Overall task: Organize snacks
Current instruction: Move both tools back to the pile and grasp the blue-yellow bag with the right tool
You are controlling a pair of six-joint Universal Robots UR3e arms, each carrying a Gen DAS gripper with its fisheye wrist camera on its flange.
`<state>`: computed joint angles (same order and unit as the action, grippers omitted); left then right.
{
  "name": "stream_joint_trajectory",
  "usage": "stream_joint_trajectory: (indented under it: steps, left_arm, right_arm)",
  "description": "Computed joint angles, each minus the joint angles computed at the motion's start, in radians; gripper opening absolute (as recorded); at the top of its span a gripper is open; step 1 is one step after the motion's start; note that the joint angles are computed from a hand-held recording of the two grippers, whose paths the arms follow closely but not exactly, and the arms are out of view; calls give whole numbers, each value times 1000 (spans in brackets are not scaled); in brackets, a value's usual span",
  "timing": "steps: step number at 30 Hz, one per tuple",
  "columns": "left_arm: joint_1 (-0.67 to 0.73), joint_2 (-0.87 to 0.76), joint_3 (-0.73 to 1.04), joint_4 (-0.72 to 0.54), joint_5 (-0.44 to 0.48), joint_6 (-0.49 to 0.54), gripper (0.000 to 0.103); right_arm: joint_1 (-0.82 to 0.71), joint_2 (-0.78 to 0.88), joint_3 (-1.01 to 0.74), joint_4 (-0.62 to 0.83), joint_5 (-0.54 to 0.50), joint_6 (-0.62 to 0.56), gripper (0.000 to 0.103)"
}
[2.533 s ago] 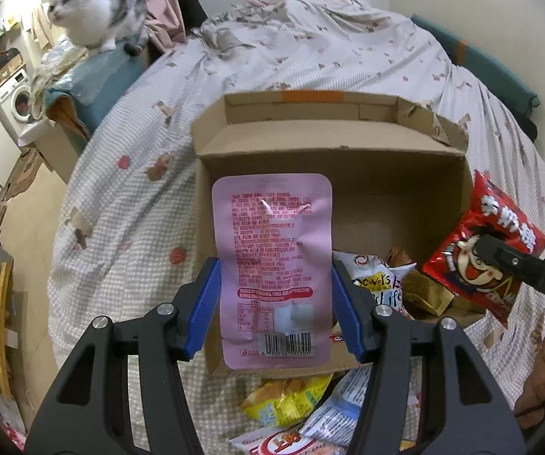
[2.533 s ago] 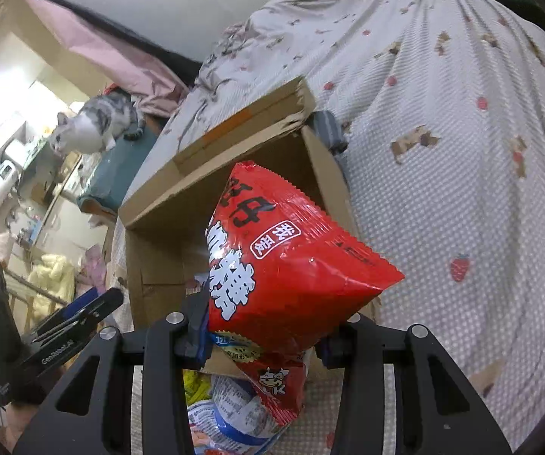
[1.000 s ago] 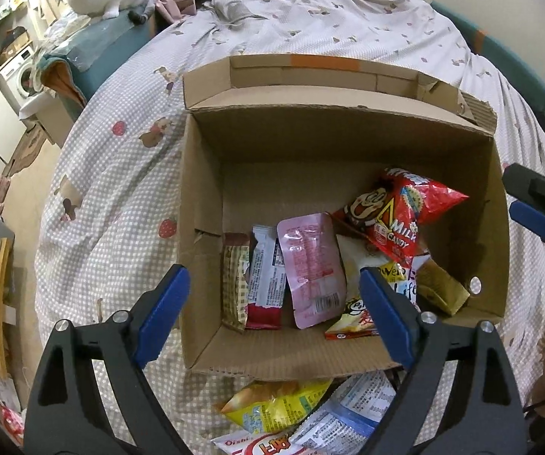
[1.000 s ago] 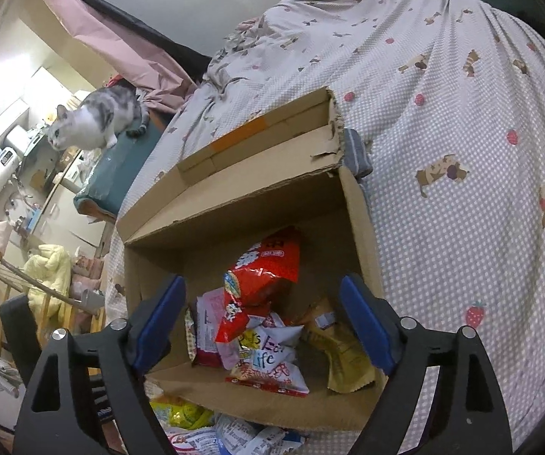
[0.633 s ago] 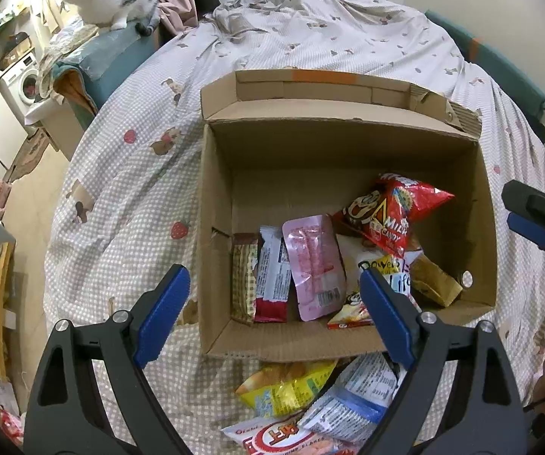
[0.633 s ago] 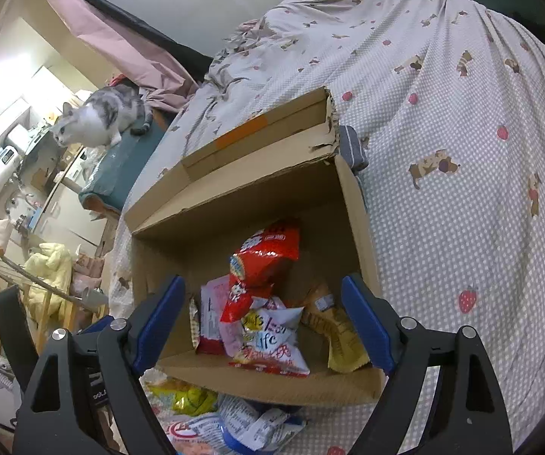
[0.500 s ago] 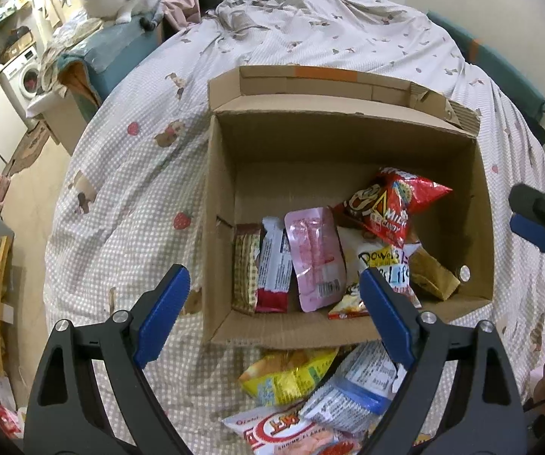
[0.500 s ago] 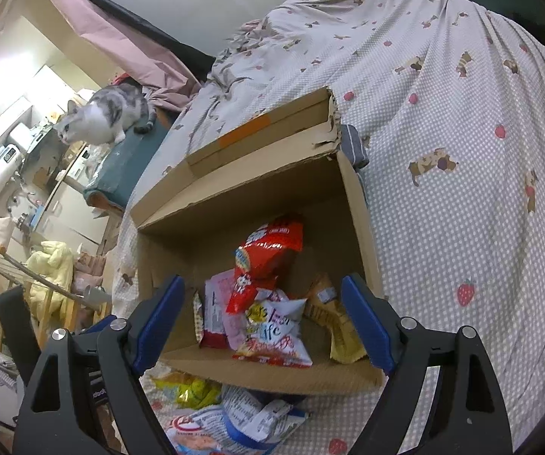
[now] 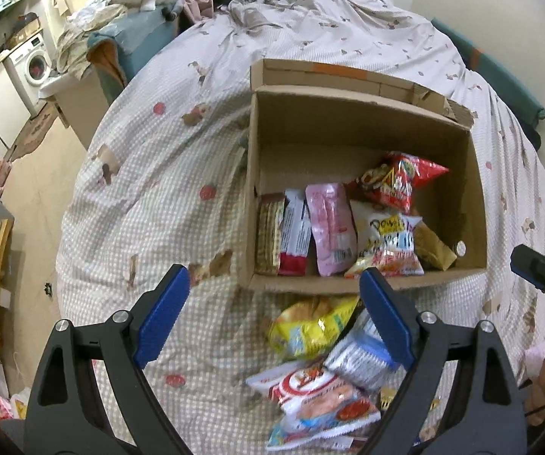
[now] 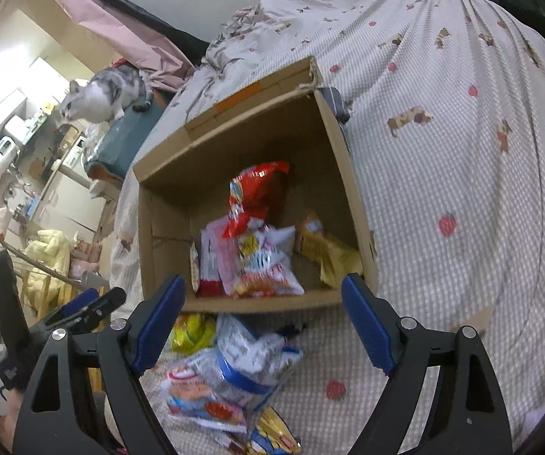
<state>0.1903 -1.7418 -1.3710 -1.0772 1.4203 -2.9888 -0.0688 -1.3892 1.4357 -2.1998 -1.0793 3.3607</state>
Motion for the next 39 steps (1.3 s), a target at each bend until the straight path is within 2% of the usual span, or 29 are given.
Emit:
stream_joint_trajectory:
  steps: [7,22,28,34,37,39]
  left_arm:
    - [41,137,-169,12,-32,60,89]
    - [108,287,-341,-28,-84,91,89]
    - [144,291,-370,-26,-81,66,89]
    - [154,285,-365,-47,-79,61,89]
    - [148,282,-362,-49,-83,59,89]
    - [141,281,-362,-46,-78,60,89]
  right_arm:
    - [18,-95,114,13,-19,-12,87]
    - [38,-258,285,78,-53,-34,87]
    - [-7,-302,353,157,26,-74,87]
    - [54,-194,301,352,16,-136,87]
    - [90,-121,283,357,50,-110,87]
    - [135,-56,236,333,32,-94,87]
